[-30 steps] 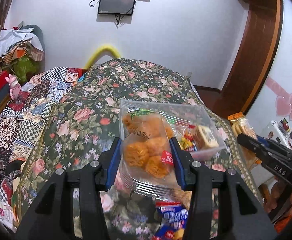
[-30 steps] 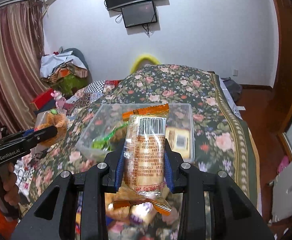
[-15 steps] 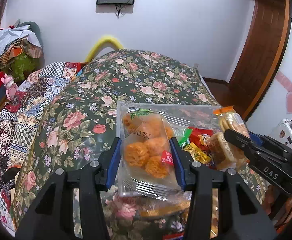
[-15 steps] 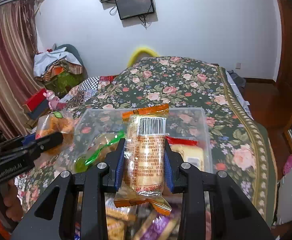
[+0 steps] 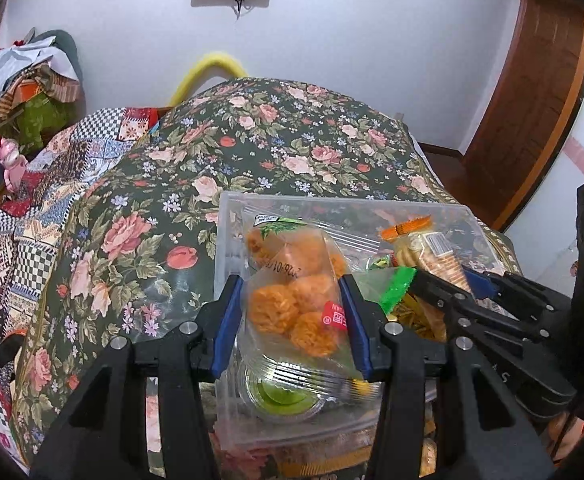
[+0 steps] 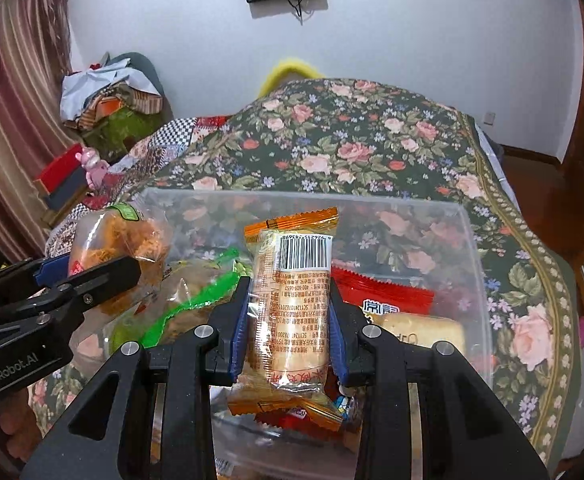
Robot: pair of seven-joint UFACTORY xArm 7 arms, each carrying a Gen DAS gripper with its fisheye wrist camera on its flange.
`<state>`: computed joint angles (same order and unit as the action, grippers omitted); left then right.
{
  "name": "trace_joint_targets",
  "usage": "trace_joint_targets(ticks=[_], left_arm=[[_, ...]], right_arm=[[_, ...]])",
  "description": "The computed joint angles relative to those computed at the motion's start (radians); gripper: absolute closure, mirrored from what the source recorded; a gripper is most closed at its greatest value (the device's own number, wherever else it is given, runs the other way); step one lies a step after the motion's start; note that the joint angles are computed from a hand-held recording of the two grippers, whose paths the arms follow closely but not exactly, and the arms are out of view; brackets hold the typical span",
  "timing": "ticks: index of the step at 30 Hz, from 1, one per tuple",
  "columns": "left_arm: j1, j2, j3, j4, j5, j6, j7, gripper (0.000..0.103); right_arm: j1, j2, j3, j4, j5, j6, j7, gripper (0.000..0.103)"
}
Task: Organize snacks
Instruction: 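Lower bread cake and orange puff bag into the clear box, open both tools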
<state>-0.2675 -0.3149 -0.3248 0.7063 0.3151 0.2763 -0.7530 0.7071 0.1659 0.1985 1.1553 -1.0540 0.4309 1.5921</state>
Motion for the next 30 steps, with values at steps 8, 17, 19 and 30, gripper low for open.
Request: trace_joint_targets(ticks=[8,17,19,30], left_arm=[[-0.006,-0.003,0.005,-0.005,-0.017,0.005,-0.005,0.051],[-0.018,-0.087,-0.008,-0.03,-0.01,0.037,-0.017,0.039],[-0.027,-0.112,-0.007,-0.037,-0.024,0.046,-0.003,0.038],[-0.109,-0.313,-0.009,-0.117,-0.13,0.139,0.072,0.03]], right_arm=[[0.0,0.009,-0.001,-0.005,0.052,-0.015,-0.036,0.07],[0.004,-0.066,0.022,-0.052,0.011,0.032,0.02,0.045],[0.002,-0.092,0.041,-0.063,-0.005,0.062,0.034,0.041],[-0.028,-0.233,0.156,-0.155,-0.023,0.166,0.062,0.038]])
